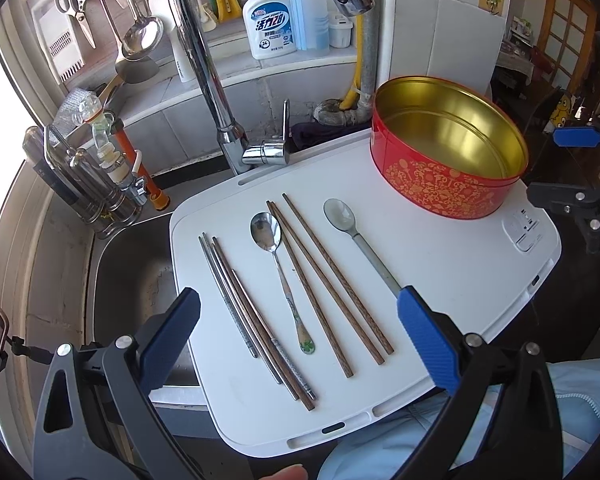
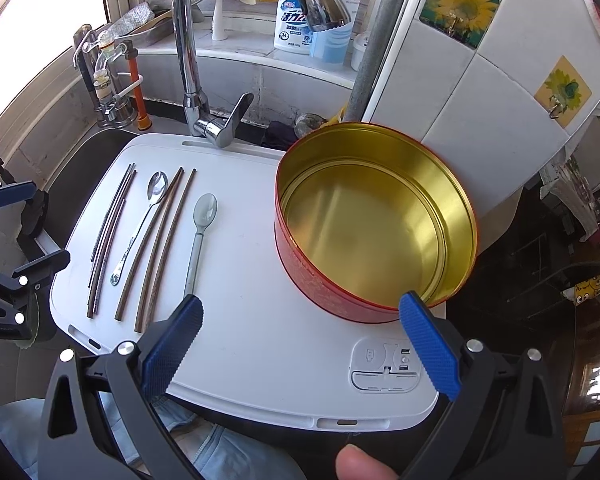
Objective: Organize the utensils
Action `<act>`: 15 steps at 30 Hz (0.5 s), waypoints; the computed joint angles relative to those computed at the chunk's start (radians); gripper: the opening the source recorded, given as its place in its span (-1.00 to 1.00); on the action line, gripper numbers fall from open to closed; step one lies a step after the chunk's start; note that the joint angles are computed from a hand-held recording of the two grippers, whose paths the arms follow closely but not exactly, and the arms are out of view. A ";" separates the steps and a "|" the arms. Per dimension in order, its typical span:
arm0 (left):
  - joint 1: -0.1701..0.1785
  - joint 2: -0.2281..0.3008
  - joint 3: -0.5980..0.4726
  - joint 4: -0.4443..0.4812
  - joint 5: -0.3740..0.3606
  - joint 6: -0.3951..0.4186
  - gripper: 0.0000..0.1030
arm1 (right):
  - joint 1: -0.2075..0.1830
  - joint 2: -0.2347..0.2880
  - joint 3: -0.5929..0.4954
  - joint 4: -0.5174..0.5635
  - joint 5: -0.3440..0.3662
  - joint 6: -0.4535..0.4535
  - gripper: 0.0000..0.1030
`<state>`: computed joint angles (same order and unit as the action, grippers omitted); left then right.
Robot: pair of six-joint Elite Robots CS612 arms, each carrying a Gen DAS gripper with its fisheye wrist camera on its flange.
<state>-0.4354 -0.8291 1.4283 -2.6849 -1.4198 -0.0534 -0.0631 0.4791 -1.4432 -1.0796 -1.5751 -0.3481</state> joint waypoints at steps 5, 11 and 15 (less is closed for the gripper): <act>0.001 0.001 -0.003 0.005 0.000 0.000 0.87 | -0.001 0.001 -0.003 0.002 0.000 0.001 0.93; -0.001 0.001 -0.004 0.006 0.003 -0.003 0.87 | -0.002 0.002 -0.006 0.002 0.004 -0.004 0.93; -0.002 0.000 -0.001 0.003 0.004 -0.003 0.87 | -0.004 0.004 -0.008 0.004 0.006 -0.005 0.93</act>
